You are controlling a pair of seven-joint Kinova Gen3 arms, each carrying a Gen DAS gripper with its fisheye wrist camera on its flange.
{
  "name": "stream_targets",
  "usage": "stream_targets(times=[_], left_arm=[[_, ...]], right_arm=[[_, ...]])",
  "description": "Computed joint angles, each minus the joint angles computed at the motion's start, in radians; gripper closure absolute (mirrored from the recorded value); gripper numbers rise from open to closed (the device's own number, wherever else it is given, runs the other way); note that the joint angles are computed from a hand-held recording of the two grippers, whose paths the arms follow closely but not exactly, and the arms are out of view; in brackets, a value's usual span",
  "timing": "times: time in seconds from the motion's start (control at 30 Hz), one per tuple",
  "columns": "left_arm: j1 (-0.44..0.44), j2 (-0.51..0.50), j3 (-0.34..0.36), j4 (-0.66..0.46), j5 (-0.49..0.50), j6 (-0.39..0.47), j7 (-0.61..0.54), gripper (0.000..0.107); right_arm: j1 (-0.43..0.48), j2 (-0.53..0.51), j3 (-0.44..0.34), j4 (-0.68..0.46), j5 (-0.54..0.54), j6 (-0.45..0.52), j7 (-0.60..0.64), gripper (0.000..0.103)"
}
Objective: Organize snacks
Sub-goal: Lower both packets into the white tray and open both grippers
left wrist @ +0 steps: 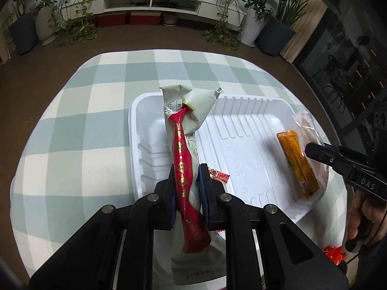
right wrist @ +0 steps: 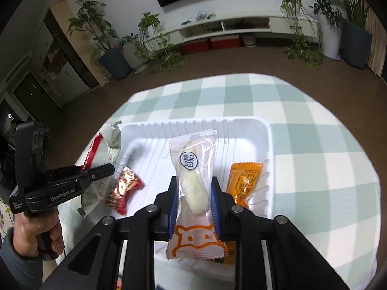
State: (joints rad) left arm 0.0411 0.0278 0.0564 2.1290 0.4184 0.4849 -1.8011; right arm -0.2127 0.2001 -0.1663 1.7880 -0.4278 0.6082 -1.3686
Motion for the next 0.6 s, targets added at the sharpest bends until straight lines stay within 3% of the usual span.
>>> stream_targets(times=[0.27, 0.6], left_arm=[[-0.003, 0.071, 0.023, 0.007, 0.008, -0.036, -0.022, 0.092], [0.025, 0.064, 0.037, 0.030, -0.053, -0.057, 0.046, 0.091]], right_arm=[[-0.054, 0.039, 0.010, -0.015, 0.103, 0.014, -0.087, 0.077], [-0.071, 0.051, 0.009, -0.009, 0.170, 0.025, -0.137, 0.073]])
